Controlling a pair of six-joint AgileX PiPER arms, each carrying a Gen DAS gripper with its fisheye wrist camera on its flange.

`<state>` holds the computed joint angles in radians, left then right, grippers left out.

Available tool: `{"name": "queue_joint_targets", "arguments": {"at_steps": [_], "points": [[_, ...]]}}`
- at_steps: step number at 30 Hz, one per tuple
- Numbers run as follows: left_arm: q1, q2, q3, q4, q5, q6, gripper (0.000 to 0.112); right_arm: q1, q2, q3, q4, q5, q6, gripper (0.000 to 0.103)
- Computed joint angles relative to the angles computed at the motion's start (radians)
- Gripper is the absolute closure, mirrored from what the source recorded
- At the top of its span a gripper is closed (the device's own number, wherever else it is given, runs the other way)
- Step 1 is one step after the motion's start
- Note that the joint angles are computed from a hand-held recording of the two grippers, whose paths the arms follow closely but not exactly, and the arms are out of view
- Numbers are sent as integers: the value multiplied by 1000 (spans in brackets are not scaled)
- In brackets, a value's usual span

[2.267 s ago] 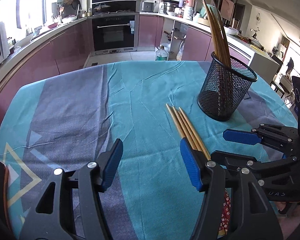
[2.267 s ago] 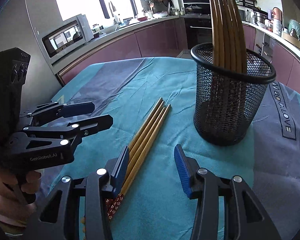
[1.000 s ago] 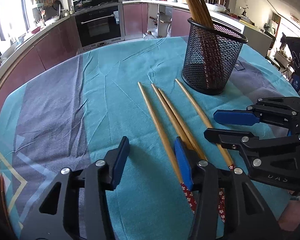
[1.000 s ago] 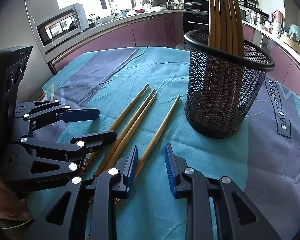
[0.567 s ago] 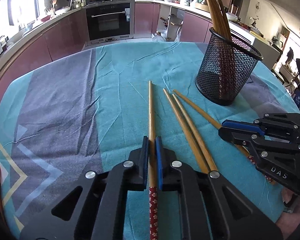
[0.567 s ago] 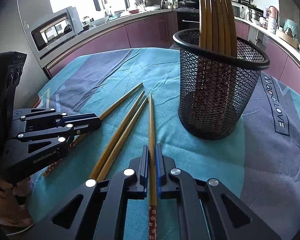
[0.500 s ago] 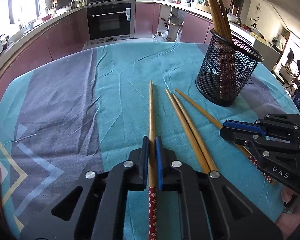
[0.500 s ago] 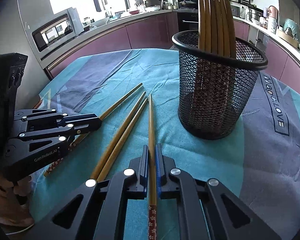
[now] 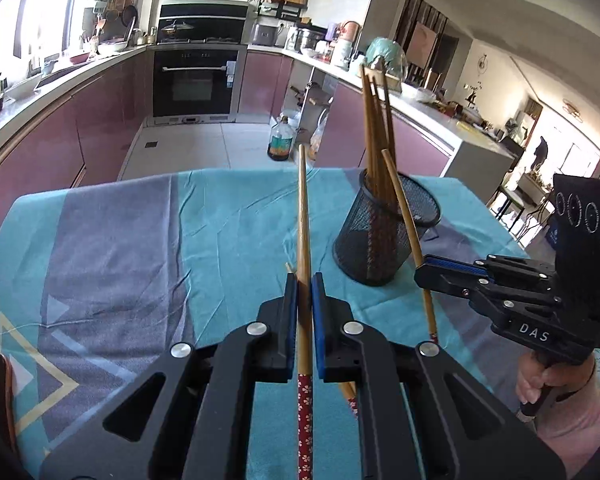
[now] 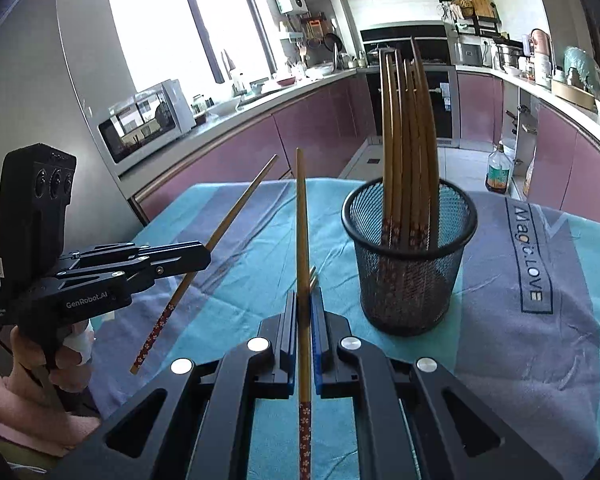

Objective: Organize utensils
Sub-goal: 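Raise both held chopsticks upright and carry them over the mesh cup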

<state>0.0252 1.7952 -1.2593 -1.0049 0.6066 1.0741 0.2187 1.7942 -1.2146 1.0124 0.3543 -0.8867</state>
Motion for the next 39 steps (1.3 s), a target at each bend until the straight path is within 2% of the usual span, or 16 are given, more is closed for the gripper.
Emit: {"name": "queue_joint_targets", "arguments": {"at_steps": [3,7,11,17,21,28,32,35,39], "points": [[22,-30,-18,-67,66,41,104,-25,-35,11,93,-1,-85,98],[34,-52,-58,-125,117,63,104,-49,-73,11,154,-13,-149,98],[24,-50,-117,-171,128,53,104,-69,-88,-20,200,-22,-198,98],[-22,1,-237,-223,103,17,104,-101,-94,-81,237,-31,-252,98],[-83,48,-310,-247,30,-14,104,-110,-74,-129,244,-52,-264,98],[-211,156,-425,-221,-166,-98,104,-137,-6,-211,269,-53,-278,98],[-276,242,-534,-32,-248,-302,104,-148,37,-255,273,-51,-269,98],[-310,315,-632,119,-273,-456,104,-153,59,-275,289,-44,-279,98],[-348,350,-647,201,-330,-534,104,-142,86,-297,171,-53,-183,98]]}}
